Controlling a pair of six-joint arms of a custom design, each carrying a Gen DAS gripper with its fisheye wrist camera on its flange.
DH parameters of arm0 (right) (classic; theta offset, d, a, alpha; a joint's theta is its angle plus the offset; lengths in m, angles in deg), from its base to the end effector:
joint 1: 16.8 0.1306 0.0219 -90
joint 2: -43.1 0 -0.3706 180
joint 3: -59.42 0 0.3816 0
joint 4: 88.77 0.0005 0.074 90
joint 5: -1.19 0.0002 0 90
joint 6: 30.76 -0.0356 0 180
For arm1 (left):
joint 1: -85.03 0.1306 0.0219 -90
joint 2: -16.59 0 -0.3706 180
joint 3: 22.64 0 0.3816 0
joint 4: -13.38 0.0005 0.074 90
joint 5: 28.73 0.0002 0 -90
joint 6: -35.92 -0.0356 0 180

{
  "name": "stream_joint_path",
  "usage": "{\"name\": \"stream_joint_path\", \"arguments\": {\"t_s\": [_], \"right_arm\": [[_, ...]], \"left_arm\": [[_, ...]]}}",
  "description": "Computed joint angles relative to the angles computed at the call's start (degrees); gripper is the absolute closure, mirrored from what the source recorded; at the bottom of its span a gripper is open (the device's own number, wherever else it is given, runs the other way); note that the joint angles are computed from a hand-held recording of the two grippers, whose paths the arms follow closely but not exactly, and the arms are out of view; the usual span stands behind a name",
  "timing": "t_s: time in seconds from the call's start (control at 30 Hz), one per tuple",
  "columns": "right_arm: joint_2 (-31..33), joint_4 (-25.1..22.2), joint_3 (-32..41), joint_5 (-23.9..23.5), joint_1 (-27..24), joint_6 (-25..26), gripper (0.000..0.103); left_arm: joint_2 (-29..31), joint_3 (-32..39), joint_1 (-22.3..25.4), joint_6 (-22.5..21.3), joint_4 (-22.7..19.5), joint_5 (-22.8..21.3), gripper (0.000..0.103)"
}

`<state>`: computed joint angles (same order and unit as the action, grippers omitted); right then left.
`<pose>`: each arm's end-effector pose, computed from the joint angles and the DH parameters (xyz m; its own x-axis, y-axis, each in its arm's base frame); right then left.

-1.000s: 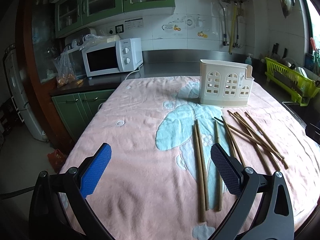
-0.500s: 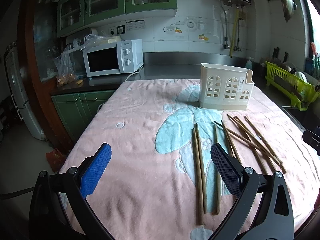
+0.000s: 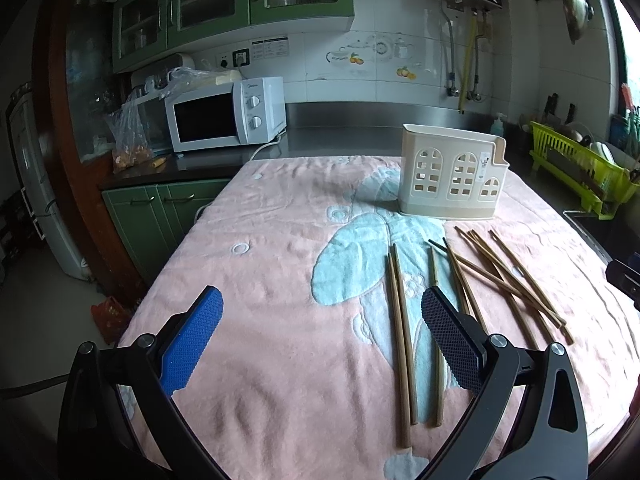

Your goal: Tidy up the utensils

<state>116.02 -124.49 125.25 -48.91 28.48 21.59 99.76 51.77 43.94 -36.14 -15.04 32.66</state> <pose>0.2741 0.2436 0.3688 -0.5093 0.1517 -0.8471 0.1227 0.9871 0.1030 0.3415 -0.2759 0.3767 -0.5225 0.0968 -0.8471 0.1351 0.9904 0.0299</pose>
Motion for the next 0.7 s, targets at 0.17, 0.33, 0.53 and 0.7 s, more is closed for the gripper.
{"name": "stream_joint_path", "arguments": {"t_s": [0.17,0.33,0.53,0.7], "right_arm": [[-0.2,0.0,-0.1,-0.1,-0.2,0.1,0.006],[-0.2,-0.1,-0.1,-0.2,-0.3,0.1,0.006],[-0.4,-0.2,-0.4,-0.7,-0.6,0.0,0.007],[-0.7,-0.1,-0.9,-1.0,-0.9,0.0,0.007]], "left_arm": [[-0.2,-0.2,0.1,-0.1,0.2,0.3,0.005],[-0.4,-0.3,0.2,-0.6,0.4,0.8,0.005],[-0.1,-0.4,0.3,-0.7,0.3,1.8,0.005],[0.0,-0.8,0.8,-0.7,0.3,3.8,0.014]]}}
